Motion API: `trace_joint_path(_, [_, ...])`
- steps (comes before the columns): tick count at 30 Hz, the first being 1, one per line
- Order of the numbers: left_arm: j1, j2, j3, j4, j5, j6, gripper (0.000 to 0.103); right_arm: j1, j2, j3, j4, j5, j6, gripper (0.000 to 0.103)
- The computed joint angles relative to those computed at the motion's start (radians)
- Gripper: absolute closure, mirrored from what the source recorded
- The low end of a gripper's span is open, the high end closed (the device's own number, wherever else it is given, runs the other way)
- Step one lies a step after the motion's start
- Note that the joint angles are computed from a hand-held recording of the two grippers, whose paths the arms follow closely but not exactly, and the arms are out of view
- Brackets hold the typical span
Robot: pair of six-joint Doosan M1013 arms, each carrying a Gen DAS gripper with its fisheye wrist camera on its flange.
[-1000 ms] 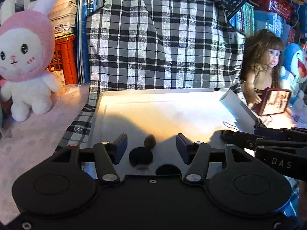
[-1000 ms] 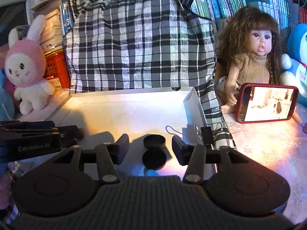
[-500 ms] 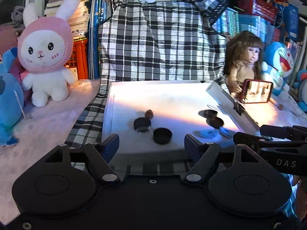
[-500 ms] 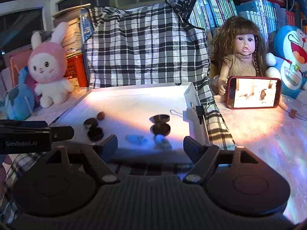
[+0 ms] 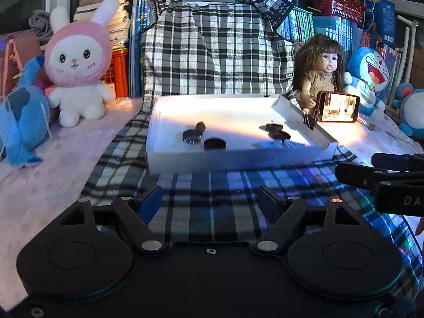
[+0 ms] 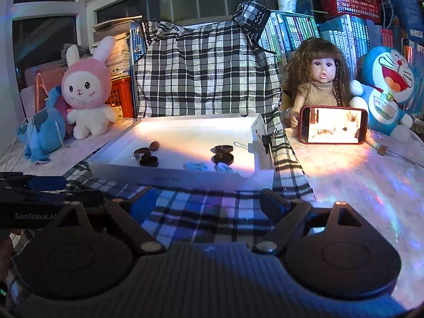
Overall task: Organize rigid objects
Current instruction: 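Lift both open tools out of the tray back toward the cloth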
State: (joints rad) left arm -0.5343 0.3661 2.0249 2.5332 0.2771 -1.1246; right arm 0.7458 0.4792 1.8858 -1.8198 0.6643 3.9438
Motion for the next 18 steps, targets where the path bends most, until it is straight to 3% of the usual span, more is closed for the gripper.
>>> trace_joint_path(9, [-0.016, -0.025, 0.073, -0.042, 0.053, 0.049, 0.025, 0.04, -0.012, 0.048, -0.003, 0.032, 0.027, 0.01])
trace_joint_path(18, [-0.027, -0.047, 0.127, 0.008, 0.077, -0.01, 0.026, 0.071, -0.023, 0.086, -0.024, 0.035, 0.053, 0.01])
